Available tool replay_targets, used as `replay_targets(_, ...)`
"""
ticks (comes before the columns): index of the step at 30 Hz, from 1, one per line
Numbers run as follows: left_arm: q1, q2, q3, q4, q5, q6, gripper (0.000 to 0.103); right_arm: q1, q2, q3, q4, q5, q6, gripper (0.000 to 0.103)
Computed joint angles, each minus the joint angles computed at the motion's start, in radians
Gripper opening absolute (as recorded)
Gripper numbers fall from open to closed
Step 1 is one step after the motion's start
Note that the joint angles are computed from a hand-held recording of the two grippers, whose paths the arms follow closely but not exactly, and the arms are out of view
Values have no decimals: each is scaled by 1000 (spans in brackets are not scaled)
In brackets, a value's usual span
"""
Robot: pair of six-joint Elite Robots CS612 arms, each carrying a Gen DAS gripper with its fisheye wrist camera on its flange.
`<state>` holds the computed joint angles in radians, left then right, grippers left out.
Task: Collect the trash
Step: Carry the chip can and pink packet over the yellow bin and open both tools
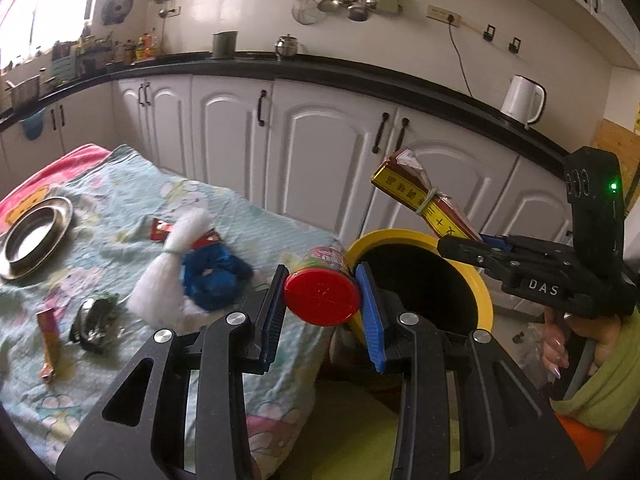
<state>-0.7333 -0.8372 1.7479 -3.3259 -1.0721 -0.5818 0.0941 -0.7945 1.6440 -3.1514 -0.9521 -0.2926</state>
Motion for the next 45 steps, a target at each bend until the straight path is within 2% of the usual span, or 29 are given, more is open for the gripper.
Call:
replay_targets(19,14,67,-113,42,-102,28,27,-43,17,4,-23,-43,88,30)
replay_targets(27,15,95,-155,66,-144,39,27,-54,25,7,-29,-86,108,30)
replay_targets(45,20,149,-225,128,-225,53,27,-72,51,-14,41,-146,148,30)
